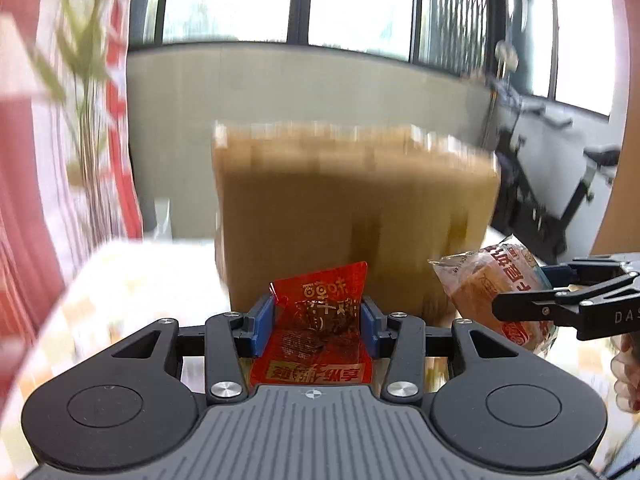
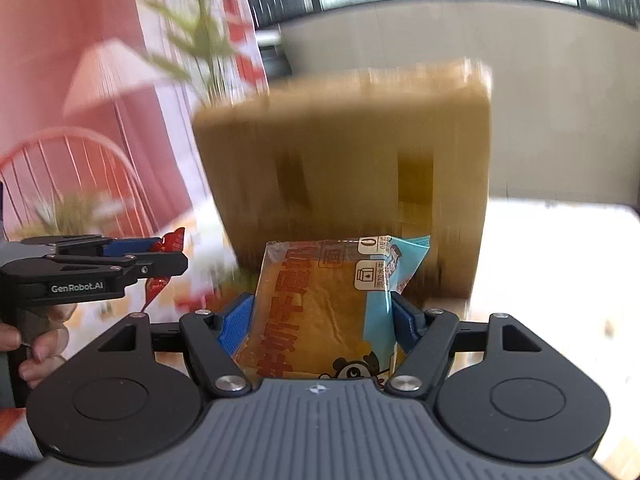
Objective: Organize snacks
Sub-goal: 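Carry both packets over the box and open both tools to drop them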
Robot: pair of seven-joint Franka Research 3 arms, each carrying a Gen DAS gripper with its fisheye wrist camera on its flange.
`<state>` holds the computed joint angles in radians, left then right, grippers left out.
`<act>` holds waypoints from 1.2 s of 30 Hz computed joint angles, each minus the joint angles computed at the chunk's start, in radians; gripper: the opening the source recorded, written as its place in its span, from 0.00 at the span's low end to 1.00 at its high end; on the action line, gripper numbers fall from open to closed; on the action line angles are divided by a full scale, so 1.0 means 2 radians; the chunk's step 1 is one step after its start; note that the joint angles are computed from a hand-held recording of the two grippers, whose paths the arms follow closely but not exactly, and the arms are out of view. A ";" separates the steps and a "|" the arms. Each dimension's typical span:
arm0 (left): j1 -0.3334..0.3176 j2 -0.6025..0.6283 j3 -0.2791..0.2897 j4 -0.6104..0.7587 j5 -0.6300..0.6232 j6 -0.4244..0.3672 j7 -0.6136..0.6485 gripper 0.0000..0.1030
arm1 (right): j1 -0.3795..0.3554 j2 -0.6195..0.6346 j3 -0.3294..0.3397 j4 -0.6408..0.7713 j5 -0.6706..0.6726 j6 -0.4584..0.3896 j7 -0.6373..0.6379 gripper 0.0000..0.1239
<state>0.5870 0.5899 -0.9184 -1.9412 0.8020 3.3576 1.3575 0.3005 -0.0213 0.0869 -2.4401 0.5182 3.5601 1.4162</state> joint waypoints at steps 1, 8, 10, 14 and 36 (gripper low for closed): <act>0.000 0.006 -0.007 0.013 0.001 0.002 0.002 0.46 | -0.002 -0.002 -0.003 0.007 -0.011 0.004 0.002 0.58; -0.067 0.065 -0.014 0.154 -0.015 -0.023 0.041 0.46 | -0.027 0.025 -0.021 0.106 -0.059 0.003 -0.030 0.58; -0.089 0.090 -0.021 0.200 -0.031 -0.052 0.063 0.46 | -0.037 0.046 -0.025 0.143 -0.076 -0.001 -0.020 0.58; -0.147 0.131 -0.019 0.296 -0.056 -0.115 0.110 0.46 | -0.037 0.098 -0.043 0.226 -0.068 -0.018 -0.052 0.58; -0.304 0.165 0.122 0.464 -0.191 -0.217 0.183 0.70 | 0.157 0.171 -0.285 0.310 0.000 -0.125 -0.032 0.65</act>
